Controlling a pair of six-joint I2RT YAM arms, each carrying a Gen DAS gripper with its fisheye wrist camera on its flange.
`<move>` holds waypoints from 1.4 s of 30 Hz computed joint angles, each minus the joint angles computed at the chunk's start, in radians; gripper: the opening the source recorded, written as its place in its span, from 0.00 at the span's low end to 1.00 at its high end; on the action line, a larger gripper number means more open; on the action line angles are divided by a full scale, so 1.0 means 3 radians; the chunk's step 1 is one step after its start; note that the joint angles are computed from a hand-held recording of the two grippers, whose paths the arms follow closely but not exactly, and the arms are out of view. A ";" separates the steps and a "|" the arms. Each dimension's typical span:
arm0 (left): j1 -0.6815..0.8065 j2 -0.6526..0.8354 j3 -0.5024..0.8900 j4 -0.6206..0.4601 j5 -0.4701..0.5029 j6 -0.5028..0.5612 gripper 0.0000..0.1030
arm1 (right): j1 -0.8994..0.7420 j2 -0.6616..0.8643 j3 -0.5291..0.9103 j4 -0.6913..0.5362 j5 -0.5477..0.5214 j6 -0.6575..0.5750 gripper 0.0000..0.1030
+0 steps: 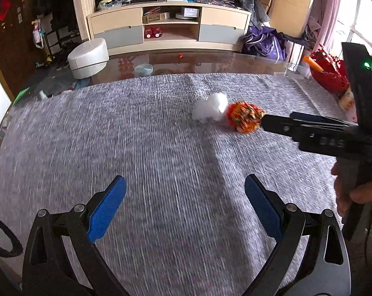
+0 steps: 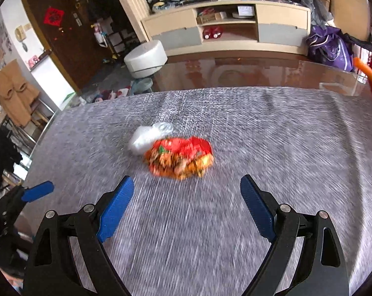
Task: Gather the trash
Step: 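Grasp the white plastic bag with the left tool while the right grasps the red-gold wrapper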
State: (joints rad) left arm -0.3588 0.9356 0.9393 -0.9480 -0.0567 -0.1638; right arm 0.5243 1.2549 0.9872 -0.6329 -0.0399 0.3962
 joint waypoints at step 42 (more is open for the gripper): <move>-0.0230 0.0566 0.0218 0.0474 0.0308 0.0049 0.19 | -0.0510 -0.0478 0.0123 -0.0446 -0.0277 -0.0309 0.70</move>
State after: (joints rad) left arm -0.4277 1.1056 1.0047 -0.8058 0.0357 -0.1491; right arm 0.3714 1.1114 1.0242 -0.7667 -0.1229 0.3035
